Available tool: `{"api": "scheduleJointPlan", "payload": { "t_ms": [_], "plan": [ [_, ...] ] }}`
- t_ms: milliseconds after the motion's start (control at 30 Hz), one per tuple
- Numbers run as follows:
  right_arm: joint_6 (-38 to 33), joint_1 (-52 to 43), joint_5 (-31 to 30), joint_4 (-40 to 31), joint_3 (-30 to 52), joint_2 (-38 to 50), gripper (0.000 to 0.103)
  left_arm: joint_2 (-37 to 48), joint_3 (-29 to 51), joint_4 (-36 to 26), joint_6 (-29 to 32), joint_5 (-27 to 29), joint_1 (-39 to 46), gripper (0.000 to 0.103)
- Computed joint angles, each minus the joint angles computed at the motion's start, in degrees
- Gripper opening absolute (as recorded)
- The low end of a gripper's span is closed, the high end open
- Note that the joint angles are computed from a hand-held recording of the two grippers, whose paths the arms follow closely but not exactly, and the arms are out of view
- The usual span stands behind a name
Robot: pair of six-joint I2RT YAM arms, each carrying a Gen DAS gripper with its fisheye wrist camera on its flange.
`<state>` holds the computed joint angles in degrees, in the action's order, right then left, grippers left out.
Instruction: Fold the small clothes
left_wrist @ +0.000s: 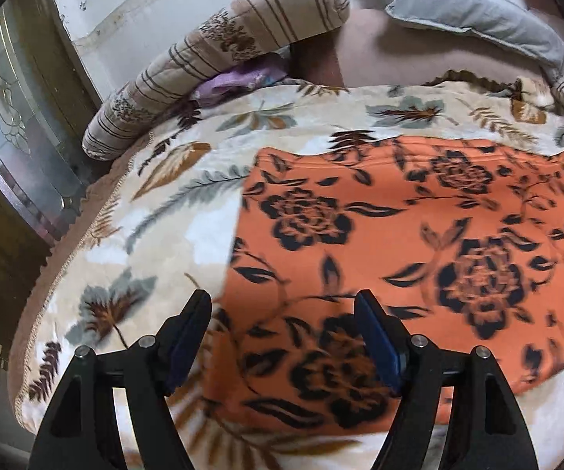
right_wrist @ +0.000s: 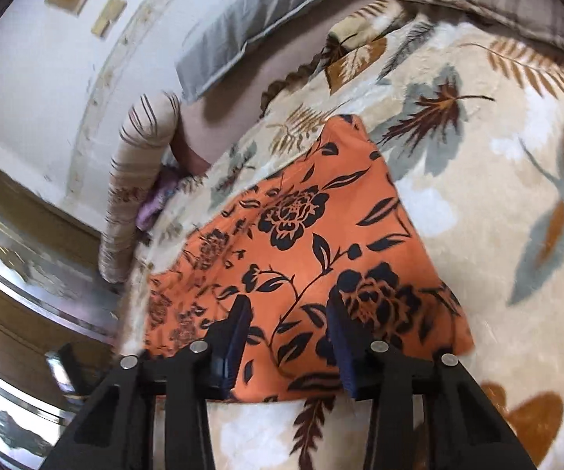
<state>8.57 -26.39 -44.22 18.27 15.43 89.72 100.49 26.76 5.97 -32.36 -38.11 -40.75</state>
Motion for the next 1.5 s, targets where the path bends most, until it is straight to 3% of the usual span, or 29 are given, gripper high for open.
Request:
{"api": "scheduleJointPlan", "payload": {
  "t_ms": [33,200,333,467,500,600,767,867,933,1067,1167,1300,1433,1500],
  "plan": [
    [1.41,3.22,3.83,0.80,1.23,0.43,0.042,1.09,-0.77,2.56,2.15,0.29,1.78,0.076],
    [5.77,9.45,10.66,4.13,9.20,8.14,0.042,8.37,-4.32,16.06,7.78,5.08,7.51,0.077],
    [7.07,13.15,16.48,3.40,18.22,16.63,0.042,10.68,-8.13,27.10,12.64,4.76,7.69,0.083],
    [8.89,15.08,21.25,2.10,26.32,24.62,0.043,12.59,-11.18,36.77,15.26,11.59,13.34,0.091],
    [9.00,15.23,21.32,2.26,27.21,25.75,0.043,12.17,-11.34,36.82,14.91,15.14,16.05,0.093],
    [8.48,17.24,25.13,2.50,26.09,23.77,0.044,11.84,-10.58,34.88,13.07,17.99,18.30,0.098],
    [6.80,24.26,24.12,5.53,18.37,13.94,0.045,7.57,-10.39,28.84,10.90,15.49,15.74,0.098],
    [8.11,32.80,22.32,4.58,19.64,13.12,0.045,5.07,-11.48,27.71,10.75,13.68,15.31,0.098],
    [9.55,39.57,24.67,1.42,24.25,15.52,0.045,3.11,-12.55,27.59,10.90,13.71,16.35,0.098],
    [12.31,50.18,27.73,-9.28,42.96,27.54,0.045,2.38,-12.68,25.70,11.61,16.43,18.72,0.098],
    [12.81,54.15,34.10,-19.21,59.82,39.25,0.045,5.06,-11.04,24.70,11.99,18.32,19.57,0.098],
    [13.55,54.83,39.14,-22.95,68.97,43.62,0.045,5.91,-10.02,24.18,12.31,21.52,20.61,0.098],
    [15.02,53.16,37.28,-18.98,63.80,38.74,0.045,5.51,-10.17,23.61,11.93,23.98,21.62,0.098],
    [15.66,50.87,36.55,-15.61,55.74,32.67,0.045,5.08,-9.85,22.18,10.61,23.80,21.26,0.098]
  ]
}}
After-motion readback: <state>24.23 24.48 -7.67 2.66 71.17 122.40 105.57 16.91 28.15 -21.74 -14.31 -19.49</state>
